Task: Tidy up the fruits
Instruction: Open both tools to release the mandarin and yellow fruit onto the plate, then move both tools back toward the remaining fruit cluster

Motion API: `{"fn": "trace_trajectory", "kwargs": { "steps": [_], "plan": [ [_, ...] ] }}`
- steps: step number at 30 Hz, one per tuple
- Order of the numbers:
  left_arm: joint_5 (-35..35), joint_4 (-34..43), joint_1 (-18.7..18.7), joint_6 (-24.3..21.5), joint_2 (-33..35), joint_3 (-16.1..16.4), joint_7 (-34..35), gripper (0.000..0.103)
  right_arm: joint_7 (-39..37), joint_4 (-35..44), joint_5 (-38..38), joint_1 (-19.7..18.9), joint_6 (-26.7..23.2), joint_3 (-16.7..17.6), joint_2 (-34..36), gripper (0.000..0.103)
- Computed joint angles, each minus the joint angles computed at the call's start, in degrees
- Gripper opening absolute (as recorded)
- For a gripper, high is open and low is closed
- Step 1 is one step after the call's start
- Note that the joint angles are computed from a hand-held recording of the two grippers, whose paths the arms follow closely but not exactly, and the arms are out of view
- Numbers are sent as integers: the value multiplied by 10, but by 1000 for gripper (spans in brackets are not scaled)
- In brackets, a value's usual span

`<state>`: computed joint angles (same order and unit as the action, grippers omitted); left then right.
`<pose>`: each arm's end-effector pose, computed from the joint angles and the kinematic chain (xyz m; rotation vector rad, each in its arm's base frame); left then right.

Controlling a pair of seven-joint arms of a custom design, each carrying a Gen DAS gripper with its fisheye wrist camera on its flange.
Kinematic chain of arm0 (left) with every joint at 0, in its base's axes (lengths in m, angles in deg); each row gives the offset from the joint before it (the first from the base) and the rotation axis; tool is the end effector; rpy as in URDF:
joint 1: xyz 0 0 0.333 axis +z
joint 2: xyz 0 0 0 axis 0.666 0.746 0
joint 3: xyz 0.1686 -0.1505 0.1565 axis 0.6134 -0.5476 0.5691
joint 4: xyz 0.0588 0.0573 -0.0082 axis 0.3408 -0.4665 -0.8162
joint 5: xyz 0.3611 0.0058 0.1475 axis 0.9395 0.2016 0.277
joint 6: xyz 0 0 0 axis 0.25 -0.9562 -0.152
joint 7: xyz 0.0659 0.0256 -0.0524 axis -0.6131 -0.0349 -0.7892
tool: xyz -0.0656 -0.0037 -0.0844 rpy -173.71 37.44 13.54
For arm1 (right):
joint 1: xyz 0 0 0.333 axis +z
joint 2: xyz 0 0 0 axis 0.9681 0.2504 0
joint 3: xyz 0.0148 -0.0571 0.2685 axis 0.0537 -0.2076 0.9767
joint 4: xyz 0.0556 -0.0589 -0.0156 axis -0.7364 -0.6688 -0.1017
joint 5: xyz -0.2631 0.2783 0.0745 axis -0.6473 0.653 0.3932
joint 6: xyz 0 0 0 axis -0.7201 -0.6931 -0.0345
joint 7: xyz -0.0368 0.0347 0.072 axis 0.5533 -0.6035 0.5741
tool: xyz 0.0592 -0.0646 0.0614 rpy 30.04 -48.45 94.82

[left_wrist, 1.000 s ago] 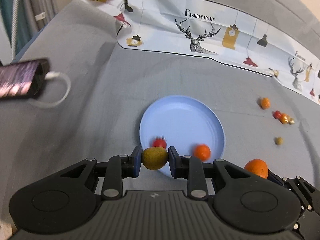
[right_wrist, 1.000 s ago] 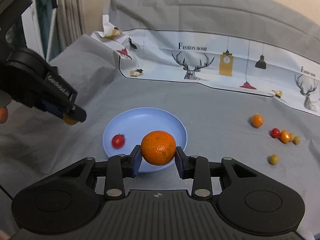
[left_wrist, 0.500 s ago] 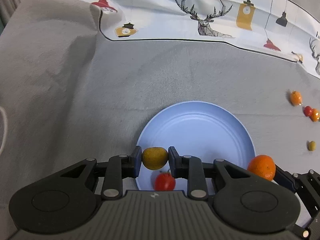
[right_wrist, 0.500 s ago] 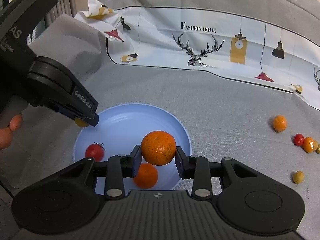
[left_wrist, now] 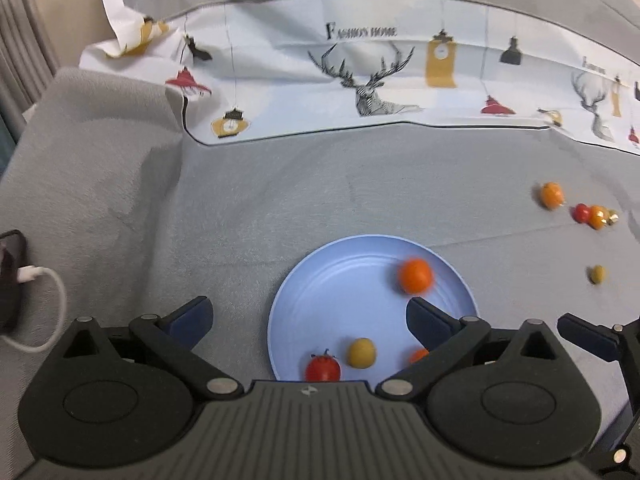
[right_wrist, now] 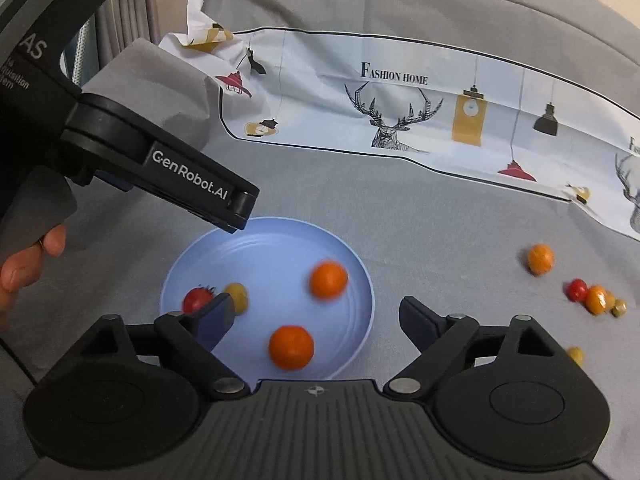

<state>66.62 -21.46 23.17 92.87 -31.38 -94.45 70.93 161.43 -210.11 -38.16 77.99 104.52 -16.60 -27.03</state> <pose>0.6295 -0.3202 0.5503 -1.4836 2.1974 -0.6062 0.4967 0.1606 0.4891 -1.6970 1.7399 -0.7926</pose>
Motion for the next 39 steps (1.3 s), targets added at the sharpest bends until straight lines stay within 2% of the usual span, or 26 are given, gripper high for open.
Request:
{"fn": "trace_trajectory", "kwargs": {
  "steps": [4,10,13,16,19,21,26,34,39],
  "plan": [
    [4,-81,8,41,-70,-4,0,103,1,-35,28,8,-22,4,-56,96],
    [1,-173,26,115,-153,-14,22,103,-10,-94,56,-4,-49,33,-150,97],
    [66,-205,25,160,-178,-5,-5,103,-20,-120,77,-6,-64,44,-194,97],
    [175,-215,26,204,-181,6,-46,103,-26,-134,91,-9,-84,63,-223,97],
    [235,-201,34,224,-167,16,-69,103,-31,-137,99,-11,-105,77,-238,97],
    [251,-182,39,224,-149,22,-74,103,-32,-132,102,-11,-119,83,-238,97],
    [296,-119,40,184,-96,47,-93,103,-36,-106,100,-5,-148,91,-218,98],
    [335,-61,52,150,-39,87,-107,103,-49,-60,81,20,-173,82,-163,98],
    [272,-13,65,111,-1,79,-55,103,-51,-41,68,39,-185,74,-139,98]
  ]
}}
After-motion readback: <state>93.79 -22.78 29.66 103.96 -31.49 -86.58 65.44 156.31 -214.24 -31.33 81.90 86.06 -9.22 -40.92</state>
